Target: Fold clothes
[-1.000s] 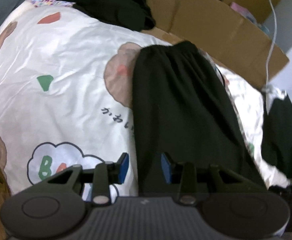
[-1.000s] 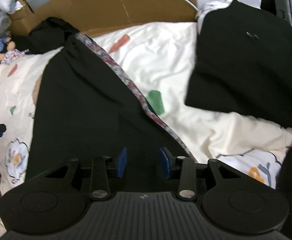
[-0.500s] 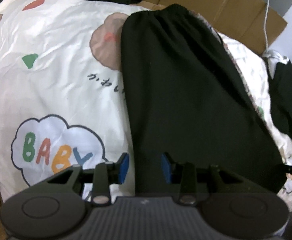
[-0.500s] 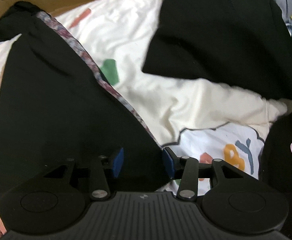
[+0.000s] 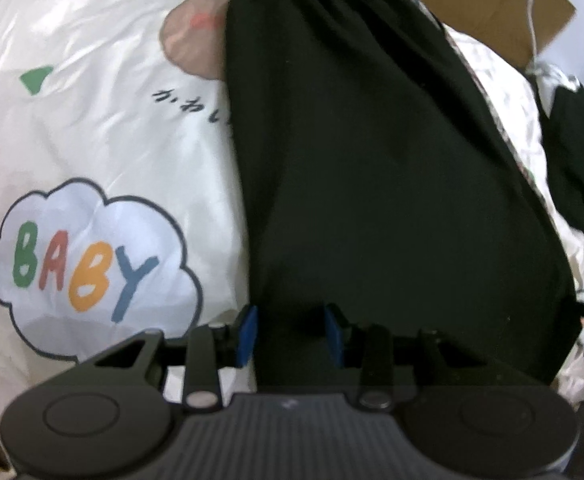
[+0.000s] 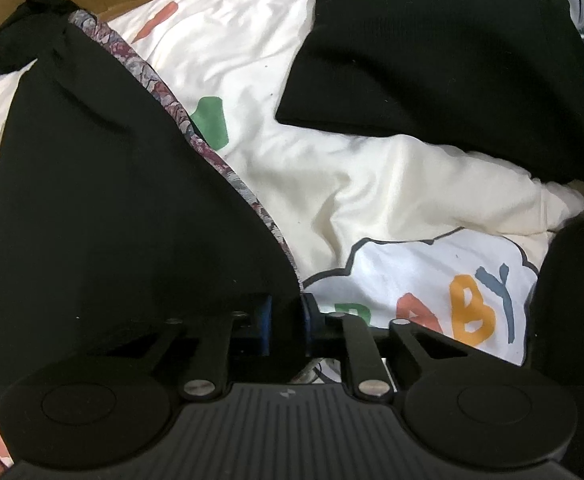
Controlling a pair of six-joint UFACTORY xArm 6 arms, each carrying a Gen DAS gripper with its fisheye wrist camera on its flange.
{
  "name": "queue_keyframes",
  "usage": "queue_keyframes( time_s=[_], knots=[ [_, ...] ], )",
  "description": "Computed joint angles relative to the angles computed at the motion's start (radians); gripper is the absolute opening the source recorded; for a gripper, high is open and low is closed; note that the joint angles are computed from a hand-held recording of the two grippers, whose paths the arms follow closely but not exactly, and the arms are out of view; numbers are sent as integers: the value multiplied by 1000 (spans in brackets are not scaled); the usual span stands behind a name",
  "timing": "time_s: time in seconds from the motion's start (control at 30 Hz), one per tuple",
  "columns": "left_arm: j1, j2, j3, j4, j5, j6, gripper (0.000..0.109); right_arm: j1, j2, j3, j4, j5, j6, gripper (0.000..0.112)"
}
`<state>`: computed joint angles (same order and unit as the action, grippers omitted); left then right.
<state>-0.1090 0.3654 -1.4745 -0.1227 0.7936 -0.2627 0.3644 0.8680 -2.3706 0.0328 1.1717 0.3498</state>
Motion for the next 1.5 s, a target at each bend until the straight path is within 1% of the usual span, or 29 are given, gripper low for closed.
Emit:
queue_keyframes(
  time_s=[0.07,0.17,0.3,0.4,0.5,0.57,0.63,0.83,0.87,0.93,0.97,1.07,1.2,1.23,1.3,1.33,1.37,1.4,1.43,1.47,1.5],
  knots=[
    [19,-10,5,10,-17,-28,39,-3,-9,5,-2,3,0,6],
    [45,-18,6,8,-31,-54,39,4,-4,-16,-40,26,-4,5],
    [61,-14,12,-38,-49,-31,39,12,-2,-32,-67,37,-11,6],
    [60,-2,15,-61,-55,-29,39,19,-9,-29,-82,41,-18,7],
    [53,9,14,-90,-58,-23,39,23,-46,27,-90,8,-22,11],
    [43,28,-9,-98,-49,-21,39,27,-56,40,-104,6,-27,16],
    [39,45,-26,-104,-37,-14,39,28,-68,58,-105,1,-33,18],
    [31,53,-19,-127,-38,4,38,29,-85,81,-102,-10,-40,19],
    [30,53,-16,-132,-39,14,30,30,-86,84,-102,-12,-40,19],
    [33,48,-2,-168,-53,57,16,32,-88,87,-99,-12,-44,19],
    [35,43,6,-183,-60,74,12,33,-88,88,-98,-12,-45,19],
    [43,34,4,-191,-44,91,9,34,-93,94,-96,-12,-47,19],
    [53,23,1,-191,-30,103,9,33,-88,86,-84,-2,-48,19],
    [55,17,6,-187,-30,97,9,32,-85,81,-79,1,-49,19],
    [59,10,15,-189,-28,83,12,30,-75,68,-64,11,-50,20],
    [61,9,12,-185,-11,62,19,29,-71,62,-60,16,-49,22],
    [62,11,1,-176,18,38,26,28,-70,59,-54,19,-48,27],
    [62,8,-1,-169,35,27,30,24,-69,56,-41,22,-46,30],
    [62,3,-3,-163,52,23,38,22,-69,54,-30,26,-44,36],
    [60,-3,-1,-154,59,24,41,20,-70,53,-21,28,-44,40],
    [58,-9,1,-142,66,18,42,18,-71,54,-12,30,-45,41]
  ],
)
